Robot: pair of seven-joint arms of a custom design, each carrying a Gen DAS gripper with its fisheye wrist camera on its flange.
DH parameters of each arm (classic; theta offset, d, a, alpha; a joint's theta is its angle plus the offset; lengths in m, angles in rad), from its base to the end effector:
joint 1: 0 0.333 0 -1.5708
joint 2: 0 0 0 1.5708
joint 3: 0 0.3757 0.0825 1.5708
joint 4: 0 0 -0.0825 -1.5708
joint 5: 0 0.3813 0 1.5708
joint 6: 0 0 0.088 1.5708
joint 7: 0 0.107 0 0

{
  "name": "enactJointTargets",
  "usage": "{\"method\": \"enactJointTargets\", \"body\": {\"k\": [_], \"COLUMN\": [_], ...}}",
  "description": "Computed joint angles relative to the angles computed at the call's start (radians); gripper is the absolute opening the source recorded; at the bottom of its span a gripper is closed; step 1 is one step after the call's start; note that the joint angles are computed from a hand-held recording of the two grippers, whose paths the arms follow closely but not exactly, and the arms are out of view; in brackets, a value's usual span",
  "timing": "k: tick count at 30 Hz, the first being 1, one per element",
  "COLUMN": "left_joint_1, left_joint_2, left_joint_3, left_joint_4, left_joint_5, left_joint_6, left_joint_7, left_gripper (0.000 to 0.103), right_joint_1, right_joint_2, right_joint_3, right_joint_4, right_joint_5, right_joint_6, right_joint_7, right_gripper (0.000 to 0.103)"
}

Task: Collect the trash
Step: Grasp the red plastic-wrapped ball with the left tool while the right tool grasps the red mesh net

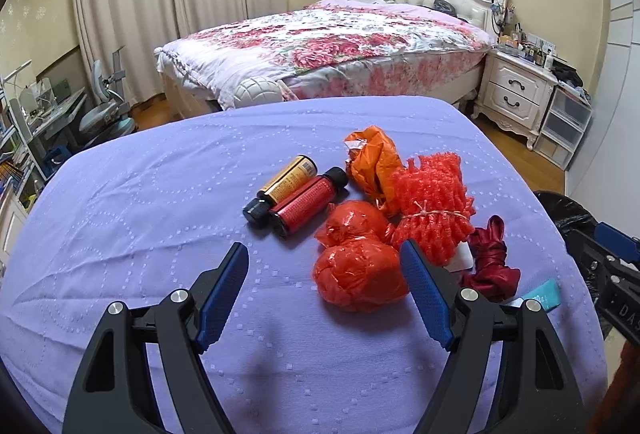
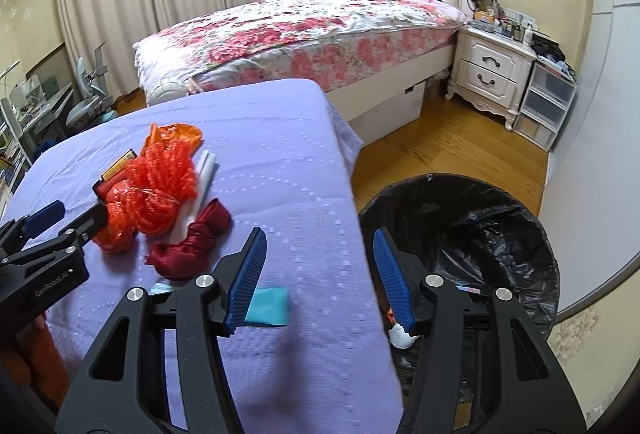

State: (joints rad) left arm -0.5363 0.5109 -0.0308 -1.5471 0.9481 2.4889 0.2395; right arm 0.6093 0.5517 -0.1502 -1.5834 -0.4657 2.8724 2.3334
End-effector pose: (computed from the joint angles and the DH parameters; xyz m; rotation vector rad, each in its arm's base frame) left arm 0.6371 -0.4049 0.4527 -1.8200 1.6161 -0.6485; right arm 0.6636 0.3856 0.4519 -1.8468 1.5840 -0.5995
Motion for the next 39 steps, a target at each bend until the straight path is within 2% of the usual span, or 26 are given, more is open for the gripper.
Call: {"method": "enactJointTargets", "body": {"k": [6,8,10,13,20,25,29,30,32,36,39], "left_joint_1": [0.017,0.021,0.028,0.028,0.009,0.006,0.024,0.031,0.049,0.09,0.115], "left_joint_2": [0.013,0.011,0.011,0.007,-0.03,-0.083,-0.122,-0.131,-0.147,-0.173,-0.189], "left_joint_3": [-0.008,-0.006,-0.009,0.0,0.033,0.042,0.031,0.026,0.014,-0.01,-0.022], "left_joint_4": [-0.003,-0.014,-0.023,-0.041,-0.086,-0.14,-0.182,-0.193,-0.212,-0.249,-0.273], "left_joint_5": [-0.031,-0.039,-0.053,-0.061,-0.026,0.056,0.12,0.133,0.155,0.182,0.196], "left_joint_6": [0.032,0.059,0.088,0.138,0.189,0.193,0.162,0.151,0.13,0.103,0.087], "left_joint_7": [0.05,0.054,0.072,0.086,0.034,-0.05,-0.121,-0.138,-0.167,-0.212,-0.242], "left_gripper": [0.073,0.065,0.049,0.043,0.042,0.042,0.042,0.042,0.042,0.042,0.042], "right_joint_1": [0.001,0.0,-0.001,0.0,0.008,0.006,0.008,0.009,0.006,-0.003,0.004], "right_joint_2": [0.013,0.019,0.024,0.03,0.041,0.06,0.09,0.1,0.12,0.18,0.232], "right_joint_3": [0.018,0.024,0.03,0.038,0.05,0.076,0.098,0.103,0.114,0.146,0.147], "right_joint_4": [0.025,0.033,0.04,0.05,0.077,0.118,0.173,0.19,0.223,0.328,0.421], "right_joint_5": [0.011,0.017,0.024,0.033,0.049,0.076,0.104,0.112,0.134,0.196,0.229], "right_joint_6": [-0.019,-0.025,-0.029,-0.035,-0.042,-0.052,-0.071,-0.075,-0.075,-0.121,-0.179], "right_joint_7": [-0.028,-0.038,-0.048,-0.063,-0.099,-0.148,-0.199,-0.211,-0.234,-0.292,-0.316], "right_gripper": [0.055,0.055,0.055,0.055,0.055,0.055,0.056,0.063,0.069,0.069,0.069]}}
